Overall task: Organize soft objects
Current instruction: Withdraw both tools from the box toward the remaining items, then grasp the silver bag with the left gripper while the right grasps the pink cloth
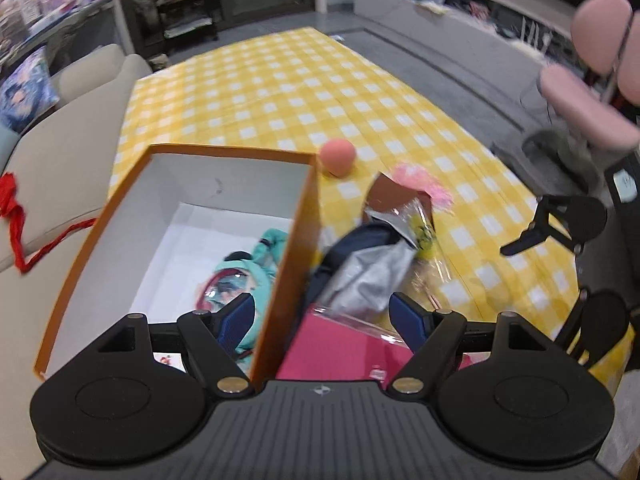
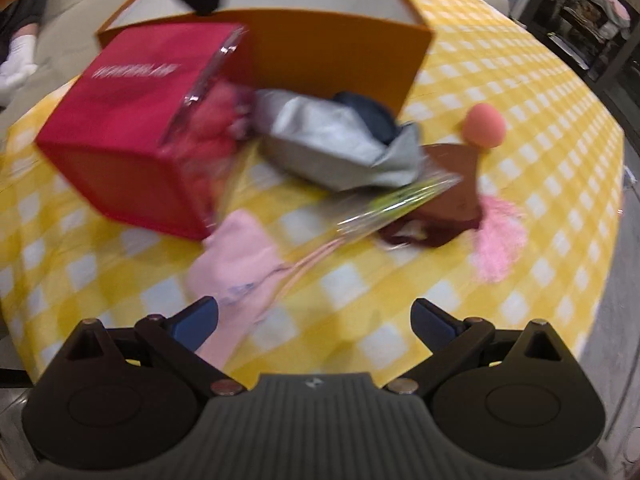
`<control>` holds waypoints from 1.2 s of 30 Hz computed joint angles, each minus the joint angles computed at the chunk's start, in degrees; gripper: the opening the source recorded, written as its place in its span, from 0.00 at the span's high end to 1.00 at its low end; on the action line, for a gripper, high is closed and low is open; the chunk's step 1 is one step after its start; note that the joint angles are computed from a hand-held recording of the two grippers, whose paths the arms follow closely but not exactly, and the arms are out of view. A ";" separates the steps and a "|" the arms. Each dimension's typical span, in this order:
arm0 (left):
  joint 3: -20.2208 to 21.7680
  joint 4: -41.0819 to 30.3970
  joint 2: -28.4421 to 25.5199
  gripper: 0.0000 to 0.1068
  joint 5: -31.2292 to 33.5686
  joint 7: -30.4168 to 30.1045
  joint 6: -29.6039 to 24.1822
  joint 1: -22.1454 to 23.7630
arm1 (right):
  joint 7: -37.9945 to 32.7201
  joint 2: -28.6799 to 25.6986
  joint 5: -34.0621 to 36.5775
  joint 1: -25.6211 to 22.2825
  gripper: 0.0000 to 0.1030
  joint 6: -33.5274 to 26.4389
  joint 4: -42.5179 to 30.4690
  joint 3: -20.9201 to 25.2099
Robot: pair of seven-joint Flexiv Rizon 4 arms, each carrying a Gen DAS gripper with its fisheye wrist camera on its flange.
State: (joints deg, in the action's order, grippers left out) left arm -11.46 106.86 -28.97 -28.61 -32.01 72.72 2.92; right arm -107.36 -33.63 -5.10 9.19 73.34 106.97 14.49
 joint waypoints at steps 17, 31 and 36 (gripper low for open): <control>12.28 -21.81 -10.75 0.41 28.51 -7.25 -20.40 -15.70 | 3.39 -1.13 0.05 -6.19 0.03 14.41 6.67 4.92; 14.36 -35.65 -19.11 0.86 36.17 -15.52 -33.25 -18.66 | 3.22 -1.43 0.10 -9.38 0.03 11.98 6.02 7.44; 11.98 -33.88 -17.57 1.00 32.53 -16.93 -33.06 -16.01 | 2.63 -1.80 0.30 -8.63 0.03 11.51 5.57 7.17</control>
